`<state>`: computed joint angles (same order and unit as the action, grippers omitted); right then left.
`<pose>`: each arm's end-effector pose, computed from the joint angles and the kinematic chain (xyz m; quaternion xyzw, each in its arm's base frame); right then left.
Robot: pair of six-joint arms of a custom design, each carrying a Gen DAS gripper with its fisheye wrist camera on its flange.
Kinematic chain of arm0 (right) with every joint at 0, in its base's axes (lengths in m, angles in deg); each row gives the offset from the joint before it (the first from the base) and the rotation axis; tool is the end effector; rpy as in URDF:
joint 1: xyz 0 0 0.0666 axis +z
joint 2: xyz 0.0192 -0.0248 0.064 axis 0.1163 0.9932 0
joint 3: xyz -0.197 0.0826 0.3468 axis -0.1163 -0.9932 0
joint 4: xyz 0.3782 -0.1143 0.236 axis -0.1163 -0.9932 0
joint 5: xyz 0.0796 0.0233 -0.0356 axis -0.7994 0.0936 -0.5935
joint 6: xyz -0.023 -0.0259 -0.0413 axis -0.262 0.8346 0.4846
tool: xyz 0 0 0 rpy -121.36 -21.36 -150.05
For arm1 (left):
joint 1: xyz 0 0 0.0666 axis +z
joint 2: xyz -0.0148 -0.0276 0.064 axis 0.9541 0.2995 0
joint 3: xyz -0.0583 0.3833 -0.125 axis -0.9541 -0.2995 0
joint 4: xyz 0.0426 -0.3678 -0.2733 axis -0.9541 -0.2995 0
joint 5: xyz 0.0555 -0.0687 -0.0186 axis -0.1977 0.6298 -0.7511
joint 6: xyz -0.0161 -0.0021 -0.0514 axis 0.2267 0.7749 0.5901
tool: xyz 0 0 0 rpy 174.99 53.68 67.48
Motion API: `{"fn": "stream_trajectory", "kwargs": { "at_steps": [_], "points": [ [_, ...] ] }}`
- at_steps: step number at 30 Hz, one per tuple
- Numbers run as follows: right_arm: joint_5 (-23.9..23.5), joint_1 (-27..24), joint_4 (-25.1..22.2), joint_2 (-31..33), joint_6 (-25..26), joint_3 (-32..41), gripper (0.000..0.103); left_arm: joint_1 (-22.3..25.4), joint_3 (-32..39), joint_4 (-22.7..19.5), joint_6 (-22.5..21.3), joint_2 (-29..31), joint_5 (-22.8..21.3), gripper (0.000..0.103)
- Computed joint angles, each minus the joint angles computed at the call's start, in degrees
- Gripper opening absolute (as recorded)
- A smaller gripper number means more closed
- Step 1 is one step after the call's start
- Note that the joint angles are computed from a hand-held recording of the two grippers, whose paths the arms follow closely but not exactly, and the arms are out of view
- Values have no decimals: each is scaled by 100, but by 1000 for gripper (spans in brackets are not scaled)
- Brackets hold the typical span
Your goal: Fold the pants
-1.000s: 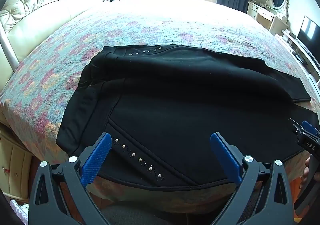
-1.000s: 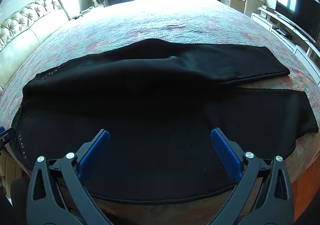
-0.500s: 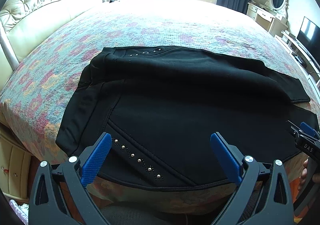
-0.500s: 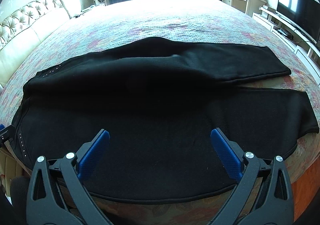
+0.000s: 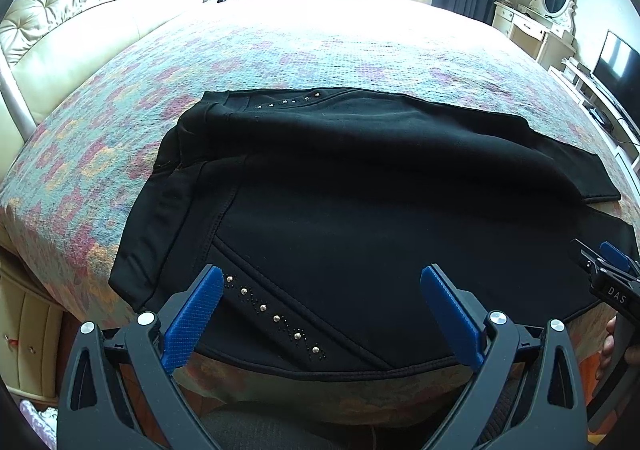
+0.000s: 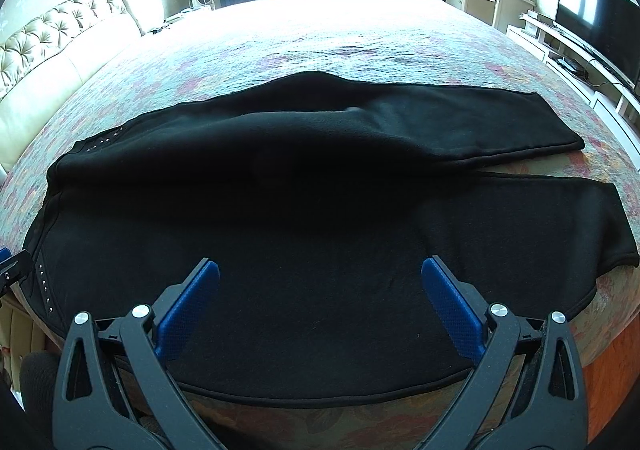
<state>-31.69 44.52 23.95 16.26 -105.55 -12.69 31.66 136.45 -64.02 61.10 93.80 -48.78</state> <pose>0.3495 0.2547 0.4477 0.0531 0.9459 0.0238 0.3191 0.3291 -0.2679 0.4714 -0.0038 0.9547 0.0022 0.2976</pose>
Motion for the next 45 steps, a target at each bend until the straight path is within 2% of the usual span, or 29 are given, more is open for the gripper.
{"fn": "stream_trajectory", "kwargs": {
  "at_steps": [5, 13, 24, 45],
  "points": [
    [-15, 13, -19, 23, -22, 19, 101, -22, -49, 122, -56, -32, -95, 99],
    [-46, 18, -23, 34, -11, 21, 101, -26, 10, -33, -70, 29, -100, 99],
    [-68, 15, -8, 46, 7, 10, 101, 7, -12, 14, -30, -6, 33, 99],
    [-107, 60, -34, 94, -12, 36, 101, -30, -35, 81, -65, -23, -78, 99]
  ]
}}
